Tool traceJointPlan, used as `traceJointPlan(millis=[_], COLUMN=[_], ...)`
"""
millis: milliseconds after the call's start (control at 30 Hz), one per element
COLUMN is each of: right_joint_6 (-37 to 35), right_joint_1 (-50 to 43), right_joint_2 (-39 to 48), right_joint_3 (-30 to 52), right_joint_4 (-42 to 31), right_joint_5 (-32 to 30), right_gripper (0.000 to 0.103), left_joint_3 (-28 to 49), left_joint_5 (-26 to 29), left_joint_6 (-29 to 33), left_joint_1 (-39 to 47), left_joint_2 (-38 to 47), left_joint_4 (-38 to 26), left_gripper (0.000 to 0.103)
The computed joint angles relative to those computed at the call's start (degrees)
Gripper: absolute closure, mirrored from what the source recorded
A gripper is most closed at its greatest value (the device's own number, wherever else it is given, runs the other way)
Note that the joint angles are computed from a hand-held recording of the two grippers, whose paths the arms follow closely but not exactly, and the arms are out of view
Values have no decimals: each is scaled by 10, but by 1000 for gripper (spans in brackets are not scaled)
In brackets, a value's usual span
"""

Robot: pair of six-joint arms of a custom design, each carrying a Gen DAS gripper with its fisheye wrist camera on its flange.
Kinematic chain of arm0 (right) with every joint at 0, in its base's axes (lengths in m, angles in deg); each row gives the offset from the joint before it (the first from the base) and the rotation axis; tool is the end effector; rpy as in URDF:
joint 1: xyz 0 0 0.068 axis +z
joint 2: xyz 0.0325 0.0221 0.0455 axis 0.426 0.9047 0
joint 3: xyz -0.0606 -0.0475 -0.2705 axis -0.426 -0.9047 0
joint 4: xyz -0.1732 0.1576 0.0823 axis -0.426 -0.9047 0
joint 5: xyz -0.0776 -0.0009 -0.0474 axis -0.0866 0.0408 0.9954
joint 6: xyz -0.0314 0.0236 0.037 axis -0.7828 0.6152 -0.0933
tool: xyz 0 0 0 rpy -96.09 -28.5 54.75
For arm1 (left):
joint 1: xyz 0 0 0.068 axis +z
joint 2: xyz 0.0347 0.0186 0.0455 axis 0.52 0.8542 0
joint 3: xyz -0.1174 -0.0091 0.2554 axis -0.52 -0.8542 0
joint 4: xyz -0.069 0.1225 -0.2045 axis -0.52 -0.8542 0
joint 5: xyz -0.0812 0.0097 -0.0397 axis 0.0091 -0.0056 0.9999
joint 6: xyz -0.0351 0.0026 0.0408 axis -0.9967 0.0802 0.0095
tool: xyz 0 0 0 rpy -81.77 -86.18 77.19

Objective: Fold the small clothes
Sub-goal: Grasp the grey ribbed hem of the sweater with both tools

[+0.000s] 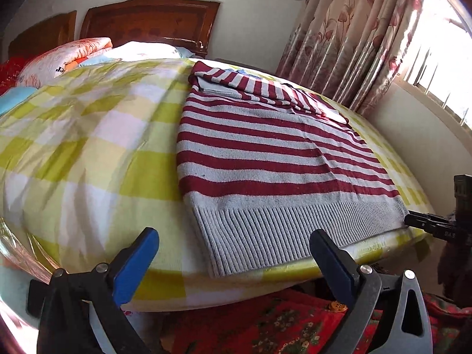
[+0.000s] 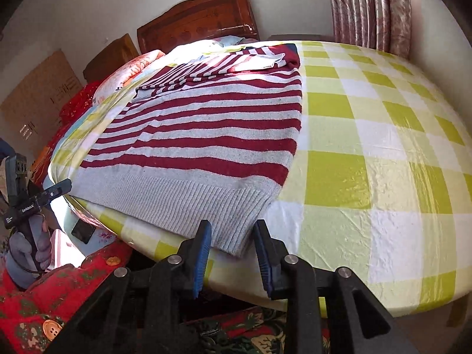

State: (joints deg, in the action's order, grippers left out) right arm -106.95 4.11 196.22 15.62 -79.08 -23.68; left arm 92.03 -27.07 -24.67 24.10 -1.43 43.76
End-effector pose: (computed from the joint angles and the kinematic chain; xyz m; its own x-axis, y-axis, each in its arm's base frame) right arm 0.3619 -0.1169 0.1802 -0.7381 -0.3170 -0.5956 -0.5291 0.8197 0.2193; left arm 0.2076 -0.0262 0.1811 -0.6807 -0.2685 -0.6816 -0.1261 0.9595 -0.2521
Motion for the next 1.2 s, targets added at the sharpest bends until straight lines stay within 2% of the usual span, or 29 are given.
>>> traceJointPlan(millis=[67, 200, 333, 467, 600, 700, 900, 1000, 1033, 1067, 1100, 1167, 1200], right_joint_6=[-8, -13, 7, 5, 13, 18, 15, 21, 25, 31, 32, 35, 37], right_joint_1=[10, -6, 13, 14, 11, 19, 11, 23, 26, 26, 22, 10, 6], right_joint_2=[-14, 5, -19, -26, -22, -31, -26, -46, -51, -54, -47, -33, -29], right_joint_3=[-20, 6, -30, -40, -38, -53, -47, -80, -92, -101, -95, -76, -72], right_joint_4=[14, -23, 33, 44, 47, 71, 62, 108, 127, 146, 140, 120, 117], right_joint_5=[9, -17, 8, 15, 5, 16, 12, 30, 38, 43, 30, 7, 0], right_gripper=[65, 66, 66, 66, 66, 66, 67, 68, 74, 85, 88, 92, 92], left_joint_3=[-4, 14, 79, 90, 109, 123, 163, 193, 191, 186, 178, 157, 147], left_joint_5=[13, 17, -20, 7, 42, 12, -60, -111, -116, -122, -107, 4, 23], left_joint_6=[0, -9, -25, -43, -57, -80, -75, -71, -65, -62, -59, -53, -42], left_joint_1=[6, 3, -35, -22, 17, 2, -71, -106, -110, -111, -99, -44, -33], left_joint_2=[-8, 9, 60, 37, 52, 70, 115, 155, 155, 147, 133, 115, 110], left_joint_4=[-3, -11, -76, -134, -150, -148, -179, -198, -193, -188, -180, -154, -138], left_gripper=[0, 0, 0, 0, 0, 0, 0, 0, 0, 0, 0, 0, 0])
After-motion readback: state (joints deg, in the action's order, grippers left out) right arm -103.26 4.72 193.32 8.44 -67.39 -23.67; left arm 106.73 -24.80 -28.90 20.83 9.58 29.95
